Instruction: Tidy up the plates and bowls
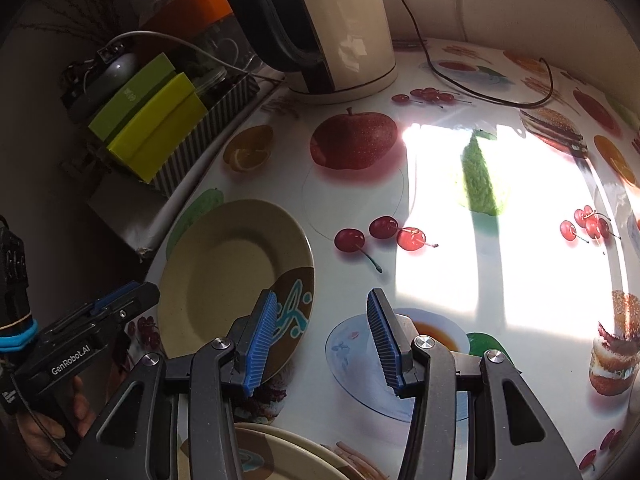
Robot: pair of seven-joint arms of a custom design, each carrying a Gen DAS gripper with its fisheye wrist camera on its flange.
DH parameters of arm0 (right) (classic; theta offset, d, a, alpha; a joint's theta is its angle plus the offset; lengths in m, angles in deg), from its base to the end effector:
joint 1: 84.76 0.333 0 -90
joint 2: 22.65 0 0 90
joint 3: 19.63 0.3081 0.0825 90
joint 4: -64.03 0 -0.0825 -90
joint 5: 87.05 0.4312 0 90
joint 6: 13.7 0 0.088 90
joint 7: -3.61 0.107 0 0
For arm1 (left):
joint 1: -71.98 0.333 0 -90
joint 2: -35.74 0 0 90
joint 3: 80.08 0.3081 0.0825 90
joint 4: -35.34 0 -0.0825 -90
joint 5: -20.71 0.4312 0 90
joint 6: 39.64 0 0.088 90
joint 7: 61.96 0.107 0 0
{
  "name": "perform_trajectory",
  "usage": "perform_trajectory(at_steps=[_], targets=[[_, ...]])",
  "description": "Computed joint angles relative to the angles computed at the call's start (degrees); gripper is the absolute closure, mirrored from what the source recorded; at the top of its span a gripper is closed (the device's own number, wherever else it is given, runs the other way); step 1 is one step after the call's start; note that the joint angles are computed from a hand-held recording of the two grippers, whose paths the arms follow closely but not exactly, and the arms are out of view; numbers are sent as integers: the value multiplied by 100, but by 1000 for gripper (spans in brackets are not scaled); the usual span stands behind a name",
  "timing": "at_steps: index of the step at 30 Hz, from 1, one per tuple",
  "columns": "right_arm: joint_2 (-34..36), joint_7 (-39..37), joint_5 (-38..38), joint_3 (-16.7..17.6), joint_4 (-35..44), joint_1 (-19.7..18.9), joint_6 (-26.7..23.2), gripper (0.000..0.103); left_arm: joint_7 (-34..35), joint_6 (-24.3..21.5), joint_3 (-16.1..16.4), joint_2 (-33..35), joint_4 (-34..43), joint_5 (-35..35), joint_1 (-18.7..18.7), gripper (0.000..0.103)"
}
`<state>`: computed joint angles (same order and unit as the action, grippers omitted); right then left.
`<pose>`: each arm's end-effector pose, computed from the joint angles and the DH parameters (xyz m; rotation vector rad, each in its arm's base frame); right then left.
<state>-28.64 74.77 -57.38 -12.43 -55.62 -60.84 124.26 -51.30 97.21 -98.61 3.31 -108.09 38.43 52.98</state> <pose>0.5135 0.3155 0.4895 -2.2416 1.2405 0.0767 0.3692 -0.2861 0.4893 -2.3877 1.3253 -0.6863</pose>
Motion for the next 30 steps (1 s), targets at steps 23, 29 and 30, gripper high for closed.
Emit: perform_trajectory(at_steps=[23,29,30], targets=[[303,-62,21,57,278,45,-180,84,102,237,86,247,45,-127,32,83],[325,-28,13,68,287,50,-190,85,165,273,102,282,50,-147,41,85],[328,-26,18,68,291,51,-188,85,162,273,101,284,55,-150,44,86]])
